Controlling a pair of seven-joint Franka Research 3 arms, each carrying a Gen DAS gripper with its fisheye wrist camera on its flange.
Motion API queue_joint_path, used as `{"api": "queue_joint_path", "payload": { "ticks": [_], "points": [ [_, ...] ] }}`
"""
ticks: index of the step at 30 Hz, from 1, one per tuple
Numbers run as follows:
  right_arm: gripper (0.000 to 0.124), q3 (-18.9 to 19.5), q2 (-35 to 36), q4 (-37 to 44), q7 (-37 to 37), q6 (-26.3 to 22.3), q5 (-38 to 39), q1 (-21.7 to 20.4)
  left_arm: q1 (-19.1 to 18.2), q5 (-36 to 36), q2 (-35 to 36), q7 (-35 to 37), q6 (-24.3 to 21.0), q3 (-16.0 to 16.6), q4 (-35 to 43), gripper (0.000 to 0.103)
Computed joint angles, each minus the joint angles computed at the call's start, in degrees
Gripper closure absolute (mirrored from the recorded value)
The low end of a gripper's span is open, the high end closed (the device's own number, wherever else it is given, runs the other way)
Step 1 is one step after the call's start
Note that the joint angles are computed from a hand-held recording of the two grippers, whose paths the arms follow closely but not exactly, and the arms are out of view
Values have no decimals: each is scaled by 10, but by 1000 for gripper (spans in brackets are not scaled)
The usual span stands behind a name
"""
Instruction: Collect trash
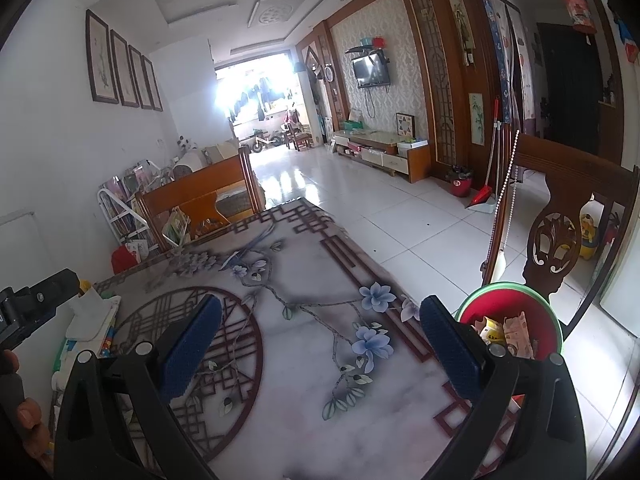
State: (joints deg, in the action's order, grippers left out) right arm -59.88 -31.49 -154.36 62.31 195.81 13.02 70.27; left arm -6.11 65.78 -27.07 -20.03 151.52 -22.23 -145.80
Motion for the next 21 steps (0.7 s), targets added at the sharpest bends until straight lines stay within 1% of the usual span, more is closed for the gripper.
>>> {"api": "queue_joint_path", "payload": {
  "ticks": [2, 12, 21],
  "points": [
    [28, 1, 0, 0, 1, 0, 0, -1, 0, 1, 1, -2, 1, 0, 0, 5],
    [28, -27, -8, 6, -30, -14, 10, 18, 2, 2, 1, -2, 6, 1, -4, 5],
    [28, -33, 3, 16, -49, -25, 37, 36, 3, -4, 14, 2, 15, 8, -4, 5]
  ]
}}
